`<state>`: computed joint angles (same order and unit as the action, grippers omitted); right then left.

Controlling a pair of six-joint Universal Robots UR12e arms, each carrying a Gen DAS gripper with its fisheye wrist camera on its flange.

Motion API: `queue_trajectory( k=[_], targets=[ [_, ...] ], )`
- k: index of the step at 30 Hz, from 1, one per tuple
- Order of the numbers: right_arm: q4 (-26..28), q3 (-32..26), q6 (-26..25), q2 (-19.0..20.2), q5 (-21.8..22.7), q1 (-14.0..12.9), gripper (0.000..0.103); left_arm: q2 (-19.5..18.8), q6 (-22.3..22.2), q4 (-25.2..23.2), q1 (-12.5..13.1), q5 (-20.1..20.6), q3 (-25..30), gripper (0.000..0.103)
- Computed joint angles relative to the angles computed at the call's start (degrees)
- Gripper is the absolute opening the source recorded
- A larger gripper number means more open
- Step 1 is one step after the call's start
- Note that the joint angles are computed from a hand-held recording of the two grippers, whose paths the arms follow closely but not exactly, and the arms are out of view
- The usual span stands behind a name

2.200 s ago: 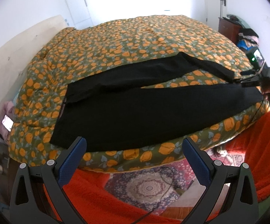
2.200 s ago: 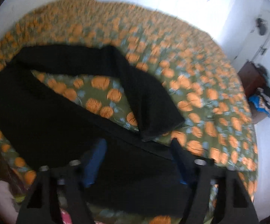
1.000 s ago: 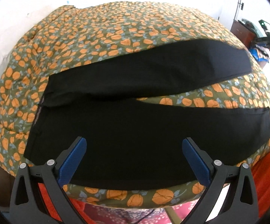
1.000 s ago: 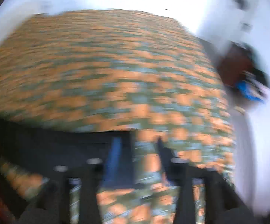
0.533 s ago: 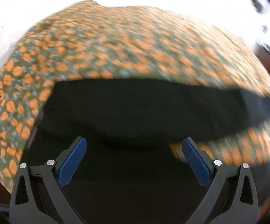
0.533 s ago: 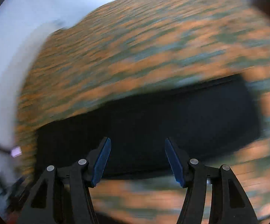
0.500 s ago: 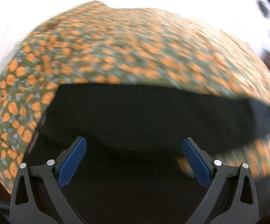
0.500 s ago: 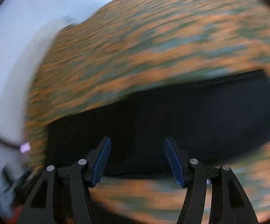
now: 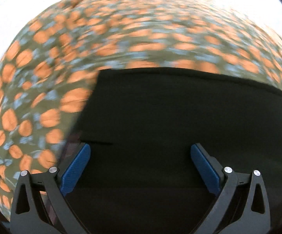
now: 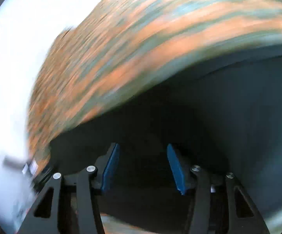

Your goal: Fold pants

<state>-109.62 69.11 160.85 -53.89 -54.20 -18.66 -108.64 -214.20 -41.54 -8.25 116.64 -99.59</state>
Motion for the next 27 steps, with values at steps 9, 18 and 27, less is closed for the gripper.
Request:
queue_trajectory(
  k=[9,18,27],
  targets=[
    [-12.68,4.05,4.61,-6.03,-21.44,-1.10,0.066,2.59,-8.95,10.70,4.55,-7.86,-7.29,0.103],
    [-0.33,13.57,-6.74,-11.93,-6.02,10.07,0.071,3.13,-9.42,14.02,6.14,-11.89,-8.87,0.103],
    [-7.97,11.76,1.46,-9.42,-18.75,14.64,0.072,3.15,-9.56,13.66,5.96,-11.70,-8.72,0.103]
  ],
)
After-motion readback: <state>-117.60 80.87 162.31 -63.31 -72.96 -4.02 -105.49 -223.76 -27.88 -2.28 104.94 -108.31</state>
